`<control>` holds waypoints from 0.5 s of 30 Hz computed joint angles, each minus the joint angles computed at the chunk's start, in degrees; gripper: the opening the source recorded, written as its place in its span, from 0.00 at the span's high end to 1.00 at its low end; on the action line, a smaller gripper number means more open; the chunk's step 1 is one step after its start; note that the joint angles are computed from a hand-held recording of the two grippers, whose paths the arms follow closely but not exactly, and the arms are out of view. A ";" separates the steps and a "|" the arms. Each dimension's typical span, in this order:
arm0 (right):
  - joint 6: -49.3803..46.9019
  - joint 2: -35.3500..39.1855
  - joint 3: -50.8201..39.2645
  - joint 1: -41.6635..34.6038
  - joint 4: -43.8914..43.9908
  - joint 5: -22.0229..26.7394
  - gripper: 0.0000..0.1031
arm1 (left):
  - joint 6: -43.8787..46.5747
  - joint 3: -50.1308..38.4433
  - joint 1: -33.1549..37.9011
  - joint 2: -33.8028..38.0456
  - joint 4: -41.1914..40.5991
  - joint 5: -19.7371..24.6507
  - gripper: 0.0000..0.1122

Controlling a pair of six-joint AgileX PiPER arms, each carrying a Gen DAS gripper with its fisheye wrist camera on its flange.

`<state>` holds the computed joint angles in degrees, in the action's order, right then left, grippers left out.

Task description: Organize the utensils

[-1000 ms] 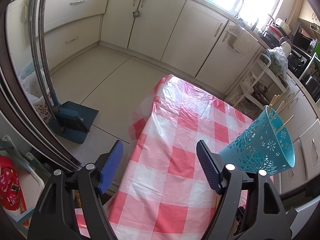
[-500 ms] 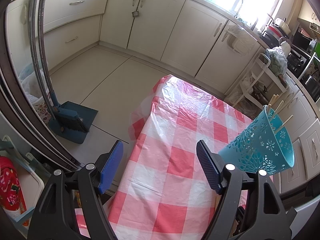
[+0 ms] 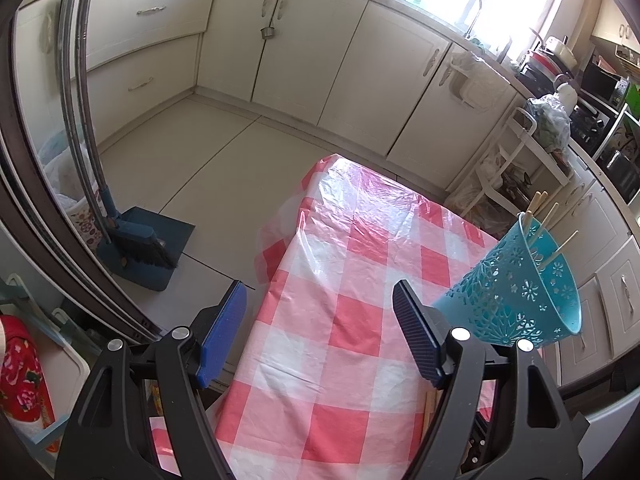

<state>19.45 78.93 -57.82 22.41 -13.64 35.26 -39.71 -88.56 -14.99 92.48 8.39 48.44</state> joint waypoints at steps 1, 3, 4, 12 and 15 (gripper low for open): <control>0.00 0.00 0.00 0.00 0.00 0.00 0.91 | 0.07 -0.08 -0.01 -0.05 -0.02 0.07 0.36; -0.14 0.04 -0.04 -0.08 0.11 -0.02 0.91 | 0.41 0.13 0.16 -0.32 -0.23 0.03 0.36; -0.14 0.04 -0.04 -0.08 0.11 -0.02 0.91 | 0.39 0.10 0.14 -0.32 -0.21 0.05 0.36; 0.05 0.06 -0.05 0.04 -0.06 0.00 0.91 | 0.26 0.17 0.06 -0.32 -0.13 0.01 0.36; 0.05 0.08 -0.08 0.03 -0.10 0.03 0.91 | 0.23 0.20 0.03 -0.31 -0.07 0.01 0.36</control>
